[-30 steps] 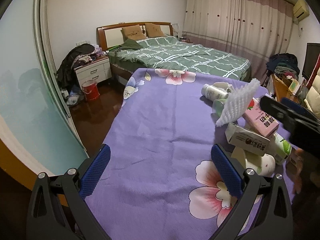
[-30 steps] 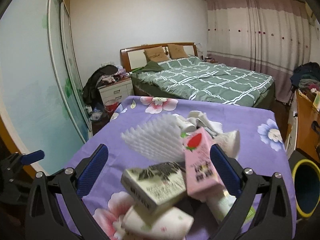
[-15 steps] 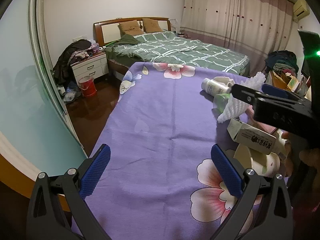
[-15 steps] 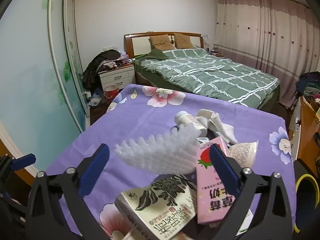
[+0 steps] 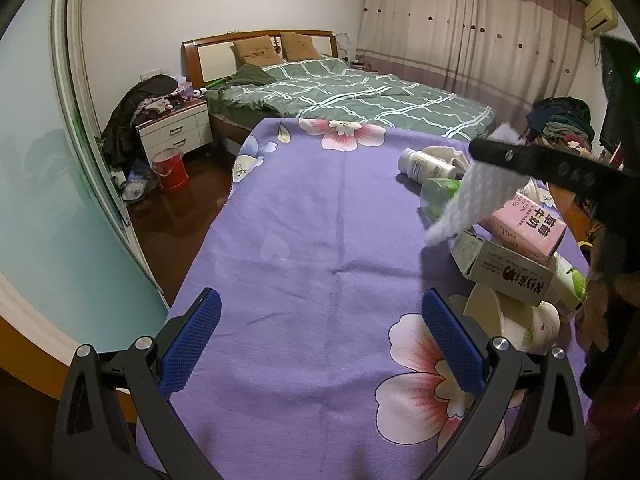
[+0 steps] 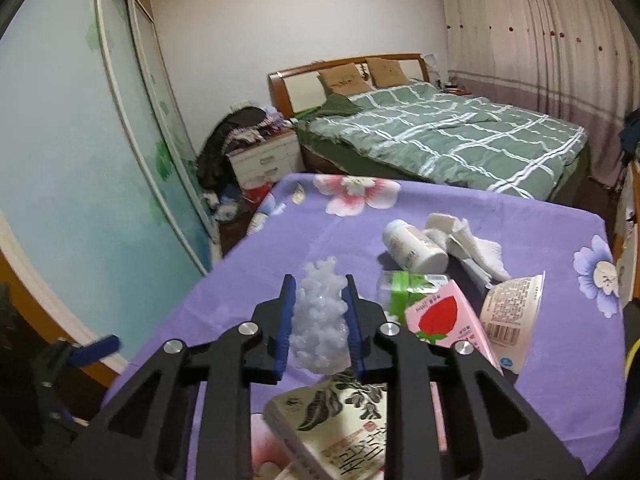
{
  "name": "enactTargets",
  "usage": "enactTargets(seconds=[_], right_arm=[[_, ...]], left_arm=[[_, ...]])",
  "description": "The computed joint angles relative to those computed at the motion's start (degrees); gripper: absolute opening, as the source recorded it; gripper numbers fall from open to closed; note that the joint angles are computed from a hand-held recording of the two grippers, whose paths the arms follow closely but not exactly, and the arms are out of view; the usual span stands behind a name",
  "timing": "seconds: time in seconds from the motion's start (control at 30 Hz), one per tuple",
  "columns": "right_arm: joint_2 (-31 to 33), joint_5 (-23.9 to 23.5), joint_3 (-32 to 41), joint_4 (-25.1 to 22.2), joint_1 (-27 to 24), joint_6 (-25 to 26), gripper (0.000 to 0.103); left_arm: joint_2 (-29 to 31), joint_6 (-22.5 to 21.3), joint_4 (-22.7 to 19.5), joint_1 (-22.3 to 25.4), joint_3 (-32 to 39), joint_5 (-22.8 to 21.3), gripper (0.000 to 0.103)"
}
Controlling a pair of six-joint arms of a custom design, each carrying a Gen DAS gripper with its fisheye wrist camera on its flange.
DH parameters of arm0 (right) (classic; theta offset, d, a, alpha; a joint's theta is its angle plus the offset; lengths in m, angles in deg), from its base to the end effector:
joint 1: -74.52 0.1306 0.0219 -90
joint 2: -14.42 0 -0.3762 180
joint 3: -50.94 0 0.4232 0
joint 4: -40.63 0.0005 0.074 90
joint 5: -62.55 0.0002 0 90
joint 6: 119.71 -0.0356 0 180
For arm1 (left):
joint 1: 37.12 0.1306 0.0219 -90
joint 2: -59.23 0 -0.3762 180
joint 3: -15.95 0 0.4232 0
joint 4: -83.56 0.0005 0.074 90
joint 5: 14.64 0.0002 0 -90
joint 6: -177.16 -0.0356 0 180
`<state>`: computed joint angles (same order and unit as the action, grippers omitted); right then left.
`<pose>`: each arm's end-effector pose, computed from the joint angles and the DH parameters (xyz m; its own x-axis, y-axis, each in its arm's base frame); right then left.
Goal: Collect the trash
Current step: 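Reach the right gripper to the white mesh foam sleeve and grasp it, then carry the foam sleeve with the right gripper over the yellow bin and release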
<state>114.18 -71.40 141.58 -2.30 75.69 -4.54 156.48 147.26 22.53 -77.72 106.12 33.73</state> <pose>0.5640 0.0357 0.3556 -0.5258 -0.3170 -0.7893 -0.7348 0.6367 0.2338 0.4150 -0.3252 0.3582 -0.6099 -0.3307 -0.7202 -0.4620 0.8867 -0.0159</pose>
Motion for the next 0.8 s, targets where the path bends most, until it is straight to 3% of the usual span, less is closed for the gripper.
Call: enactTargets(seconds=[0.23,0.37,0.6,0.8], right_arm=[[-3.2,-8.2,0.4,-0.2,-2.8,-1.3,0.023],[-4.3,-10.8,1.2,2.3,-6.1,-4.3,0.023],[-2.6,-10.1,3.9,8.3,-13.2,-11.3,0.023],[3.1,-5.1,8.7,14.4,-20.9,-20.2,0.023]], left_arm=[[0.5,-0.8,0.8,0.0,0.4,0.4,0.099],[1.3,-2.6,1.7,-0.5,1.5,0.4,0.099],[4.0,-9.4,6.9,-1.3,4.7,3.1,0.099],[8.7,-14.7,10.4,-1.6,9.5,6.4,0.099]])
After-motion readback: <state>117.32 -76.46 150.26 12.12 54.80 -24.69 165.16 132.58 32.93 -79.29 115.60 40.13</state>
